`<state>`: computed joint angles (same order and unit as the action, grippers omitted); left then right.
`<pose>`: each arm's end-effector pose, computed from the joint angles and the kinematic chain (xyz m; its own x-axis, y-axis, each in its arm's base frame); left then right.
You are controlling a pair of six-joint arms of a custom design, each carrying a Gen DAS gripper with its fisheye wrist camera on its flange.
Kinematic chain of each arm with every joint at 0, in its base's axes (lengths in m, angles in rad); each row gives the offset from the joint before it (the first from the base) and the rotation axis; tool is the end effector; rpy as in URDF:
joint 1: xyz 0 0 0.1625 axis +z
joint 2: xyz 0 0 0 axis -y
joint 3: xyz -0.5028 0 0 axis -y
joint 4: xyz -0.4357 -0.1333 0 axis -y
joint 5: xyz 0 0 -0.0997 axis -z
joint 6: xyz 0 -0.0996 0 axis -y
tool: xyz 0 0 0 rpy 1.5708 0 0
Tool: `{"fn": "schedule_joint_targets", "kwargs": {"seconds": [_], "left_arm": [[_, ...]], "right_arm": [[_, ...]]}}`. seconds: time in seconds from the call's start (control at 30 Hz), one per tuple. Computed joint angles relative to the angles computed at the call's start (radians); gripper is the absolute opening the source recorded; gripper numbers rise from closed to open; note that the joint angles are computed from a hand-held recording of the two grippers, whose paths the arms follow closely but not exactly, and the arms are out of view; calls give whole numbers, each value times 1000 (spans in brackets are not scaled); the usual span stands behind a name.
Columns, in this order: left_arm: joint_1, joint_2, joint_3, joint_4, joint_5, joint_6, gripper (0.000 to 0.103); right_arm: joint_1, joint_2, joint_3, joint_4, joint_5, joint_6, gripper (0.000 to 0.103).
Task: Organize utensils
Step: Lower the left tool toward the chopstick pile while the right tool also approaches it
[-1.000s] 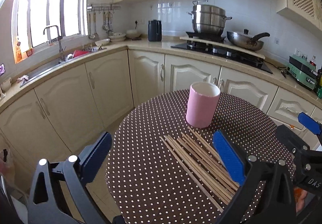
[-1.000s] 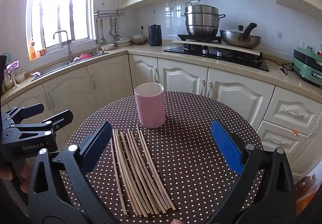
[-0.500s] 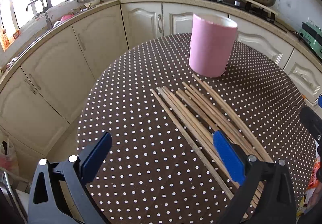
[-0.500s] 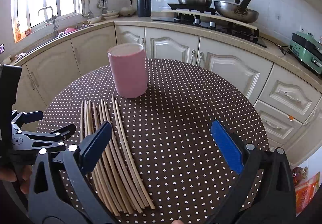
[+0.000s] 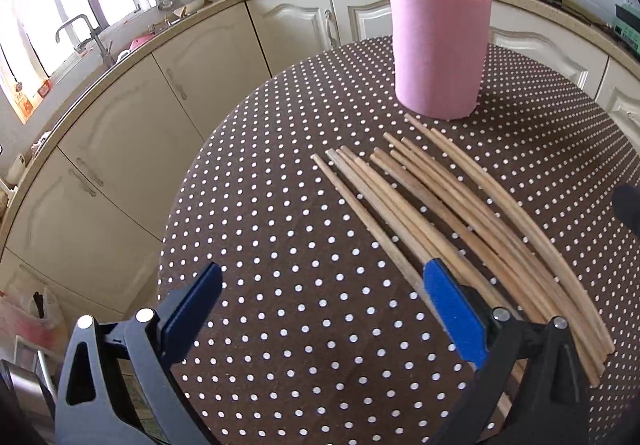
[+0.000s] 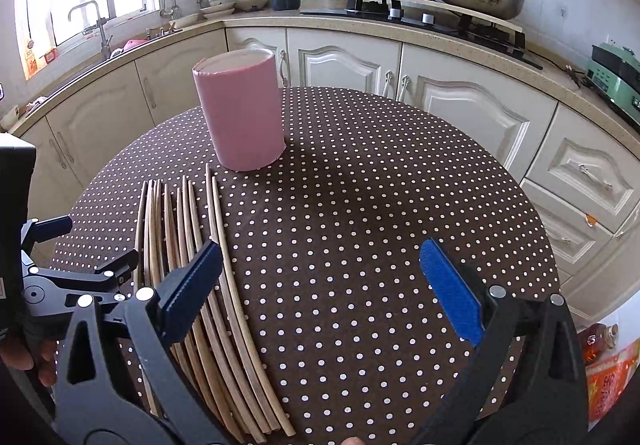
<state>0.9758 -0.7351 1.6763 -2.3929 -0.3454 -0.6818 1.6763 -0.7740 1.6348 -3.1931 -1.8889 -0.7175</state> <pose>-0.2181 -0.7272 0.1022 -0.5198 -0.2990 -0.8003 0.2949 0.8164 -0.4965 0.1838 -0.7659 0.1839 -0.6787 -0.3869 0.6243 -0.6934 0.6177 -0.3710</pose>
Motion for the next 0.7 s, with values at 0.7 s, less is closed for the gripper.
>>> {"fn": "schedule_joint_targets", "kwargs": {"seconds": [0.7], "left_arm": [[37,-15,20,-280,-173,224,70]], "right_arm": [[7,14,-14,48,-7,-6,97]]}}
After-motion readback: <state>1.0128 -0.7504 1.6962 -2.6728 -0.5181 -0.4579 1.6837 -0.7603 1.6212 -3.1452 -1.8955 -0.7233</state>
